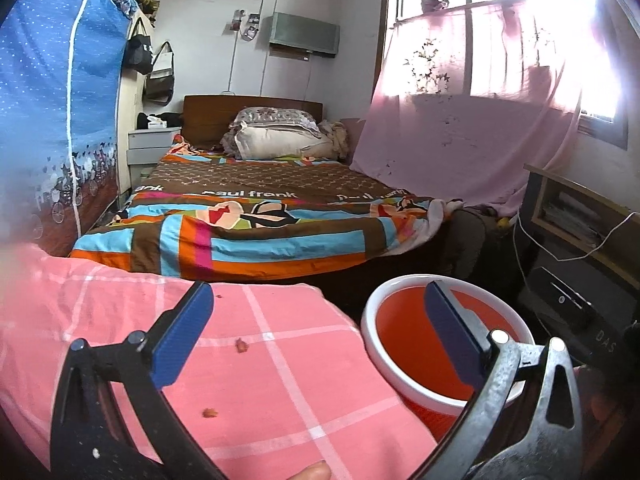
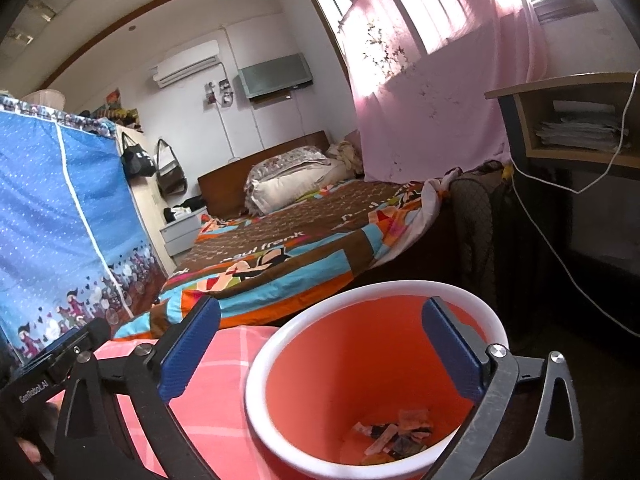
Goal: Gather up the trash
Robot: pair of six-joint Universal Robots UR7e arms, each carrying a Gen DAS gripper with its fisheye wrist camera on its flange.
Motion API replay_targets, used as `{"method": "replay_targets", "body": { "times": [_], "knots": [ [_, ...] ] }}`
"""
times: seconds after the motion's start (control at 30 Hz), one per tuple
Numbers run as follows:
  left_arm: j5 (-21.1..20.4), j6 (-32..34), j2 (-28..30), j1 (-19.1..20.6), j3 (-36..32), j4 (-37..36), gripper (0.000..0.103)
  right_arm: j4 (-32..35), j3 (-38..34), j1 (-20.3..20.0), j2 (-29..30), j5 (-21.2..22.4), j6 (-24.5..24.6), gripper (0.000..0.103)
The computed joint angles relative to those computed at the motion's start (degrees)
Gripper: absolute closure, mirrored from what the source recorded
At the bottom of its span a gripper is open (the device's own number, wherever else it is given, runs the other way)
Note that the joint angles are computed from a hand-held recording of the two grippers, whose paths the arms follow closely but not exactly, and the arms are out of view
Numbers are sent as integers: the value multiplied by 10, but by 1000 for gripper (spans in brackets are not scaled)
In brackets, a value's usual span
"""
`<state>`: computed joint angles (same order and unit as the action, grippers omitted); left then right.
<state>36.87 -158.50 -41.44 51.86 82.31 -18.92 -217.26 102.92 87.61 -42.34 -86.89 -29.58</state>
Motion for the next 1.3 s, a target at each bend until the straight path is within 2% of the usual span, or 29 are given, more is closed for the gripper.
{"method": "replay_targets", "body": {
  "times": [0.5, 0.87, 1.1, 1.3],
  "knots": [
    [-44, 4, -53, -5, 68, -48, 0, 0, 3, 18, 10, -20, -36, 0],
    [-72, 22, -92, -12, 129, -95, 0, -30, 17, 28, 21, -1, -71, 0],
    [-101, 54, -116, -20, 171, -143, 0, -62, 28, 29, 26, 22, -87, 0],
    [-119, 47, -141, -28, 215, -175, 0, -90, 43, 32, 33, 29, -107, 0]
  ]
}}
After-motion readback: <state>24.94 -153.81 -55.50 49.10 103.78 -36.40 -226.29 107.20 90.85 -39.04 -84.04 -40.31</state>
